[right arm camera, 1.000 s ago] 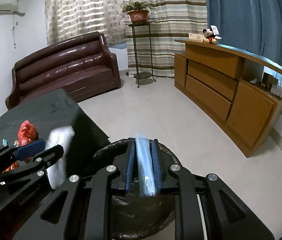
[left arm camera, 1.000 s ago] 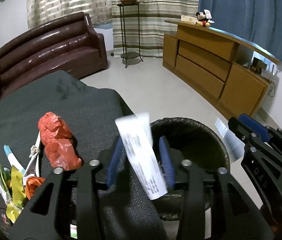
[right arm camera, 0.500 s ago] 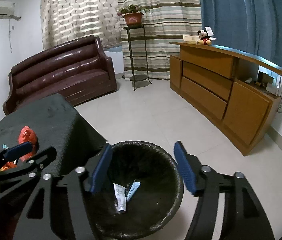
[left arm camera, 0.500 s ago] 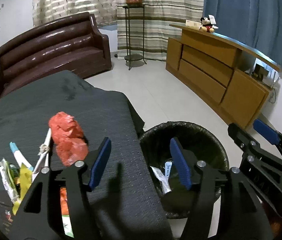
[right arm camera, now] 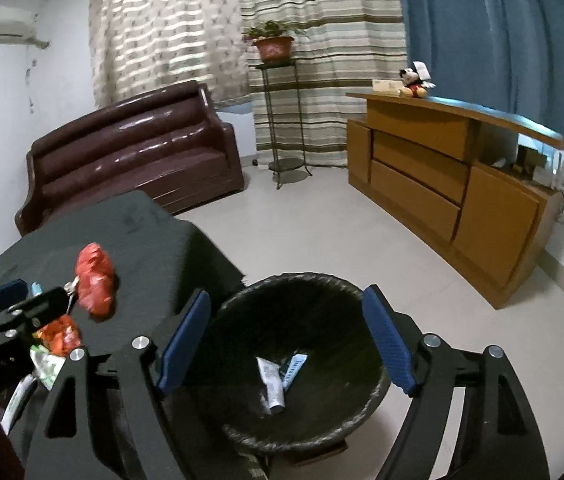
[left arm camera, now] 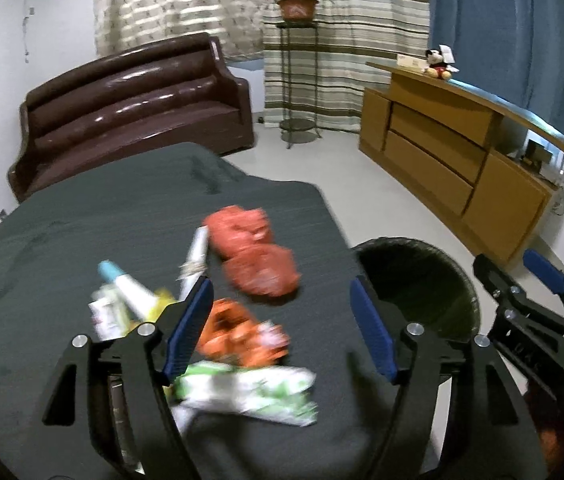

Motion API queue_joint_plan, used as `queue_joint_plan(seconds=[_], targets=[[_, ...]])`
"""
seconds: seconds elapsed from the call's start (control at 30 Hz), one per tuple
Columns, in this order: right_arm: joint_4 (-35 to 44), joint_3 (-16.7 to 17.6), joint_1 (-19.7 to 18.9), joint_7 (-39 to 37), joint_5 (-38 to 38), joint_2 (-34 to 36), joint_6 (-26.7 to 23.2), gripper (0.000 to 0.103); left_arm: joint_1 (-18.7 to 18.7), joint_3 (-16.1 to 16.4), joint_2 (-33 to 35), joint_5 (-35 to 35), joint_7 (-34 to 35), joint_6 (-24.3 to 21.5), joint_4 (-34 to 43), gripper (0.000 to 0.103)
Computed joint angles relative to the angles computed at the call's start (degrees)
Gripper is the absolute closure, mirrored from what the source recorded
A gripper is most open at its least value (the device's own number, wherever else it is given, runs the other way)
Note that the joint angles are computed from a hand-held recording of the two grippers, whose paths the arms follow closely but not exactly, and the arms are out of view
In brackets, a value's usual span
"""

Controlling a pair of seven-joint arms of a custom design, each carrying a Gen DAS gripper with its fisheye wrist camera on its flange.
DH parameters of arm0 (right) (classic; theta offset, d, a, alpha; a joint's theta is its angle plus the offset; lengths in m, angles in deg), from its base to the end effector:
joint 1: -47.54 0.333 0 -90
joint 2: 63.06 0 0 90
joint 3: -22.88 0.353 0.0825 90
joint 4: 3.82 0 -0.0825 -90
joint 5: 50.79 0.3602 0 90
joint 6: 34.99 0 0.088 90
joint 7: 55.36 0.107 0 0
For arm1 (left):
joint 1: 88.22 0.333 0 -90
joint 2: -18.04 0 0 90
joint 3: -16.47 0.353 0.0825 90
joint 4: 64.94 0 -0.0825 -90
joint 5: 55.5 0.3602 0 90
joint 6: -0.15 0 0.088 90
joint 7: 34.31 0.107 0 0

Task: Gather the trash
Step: 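Move both tools back over the trash pile on the table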

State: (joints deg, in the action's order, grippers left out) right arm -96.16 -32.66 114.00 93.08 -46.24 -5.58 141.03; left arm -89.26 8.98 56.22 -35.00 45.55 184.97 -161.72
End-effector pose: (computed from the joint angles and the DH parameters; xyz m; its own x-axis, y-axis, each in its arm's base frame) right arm 0.6622 0.3512 0.3361 -0.2267 -0.9672 -0.1148 -0.5044 0.2174 -0.8357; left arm 0.7212 -0.1196 0.3630 -0.2561 -0.9659 -0.0382 -0.6123 0.1926 -0.7668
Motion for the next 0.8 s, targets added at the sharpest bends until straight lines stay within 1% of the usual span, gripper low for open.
queue_joint_plan(seconds=[0.1,0.13,0.2,0.27,0.3,0.43,0.53,0.6,0.67,0.8], targets=[[1.65,2.9,-1.47,-2.04,-0.82,-1.33,-0.47,0.027,-0.64,3.12,-1.74,0.02,-0.98,1.32,-2.56,0.034],[2.01,3.4,-1.61,-2.38,-1.27,-1.54,-0.7,0.027,-0.8,4.18,-2.3,-0.06,-1.39,1.7,-3.4,0.034],[3.03,4.45,-1.88,-3.07,-2.43,-1.89,-1.52,0.027,-0.46,5.11,-3.16,-0.08,-1.86,2.09,-4.68,0.034],[4.23,5.78,-2.24,-3.16,-3.69,-2.21,-2.4,0.027,-0.58,6.75,-4.07,-0.23,-2.49,2.6,-6.1,0.034],[4.31,6.19,-2.16,-2.83,-4.31,-2.39,-2.47,0.027,0.0,6.69,-4.26,-0.09,-2.44,2.72,-6.46,0.034],[6.65,9.17,-3.54,-2.51,-7.15,-2.9,-3.48,0.027,0.69,8.46,-5.54,-0.1,-2.83,3.88,-9.08,0.034],[8.99,12.57,-5.49,-2.96,-9.43,-3.24,-4.28,0.027,2.03,8.47,-5.96,-0.11,-2.77,4.48,-10.35,0.034],[10.59,14.83,-6.91,-3.27,-10.87,-3.37,-4.67,0.027,2.77,8.35,-5.95,-0.22,-2.72,4.04,-10.55,0.034],[12.56,17.3,-8.38,-3.93,-12.35,-3.24,-5.33,0.027,3.95,7.51,-5.9,-0.2,-2.6,3.51,-10.71,0.034],[15.86,21.77,-11.29,-5.33,-15.09,-3.21,-6.94,0.027,5.07,6.92,-5.53,-0.2,-2.48,2.75,-10.78,0.034]])
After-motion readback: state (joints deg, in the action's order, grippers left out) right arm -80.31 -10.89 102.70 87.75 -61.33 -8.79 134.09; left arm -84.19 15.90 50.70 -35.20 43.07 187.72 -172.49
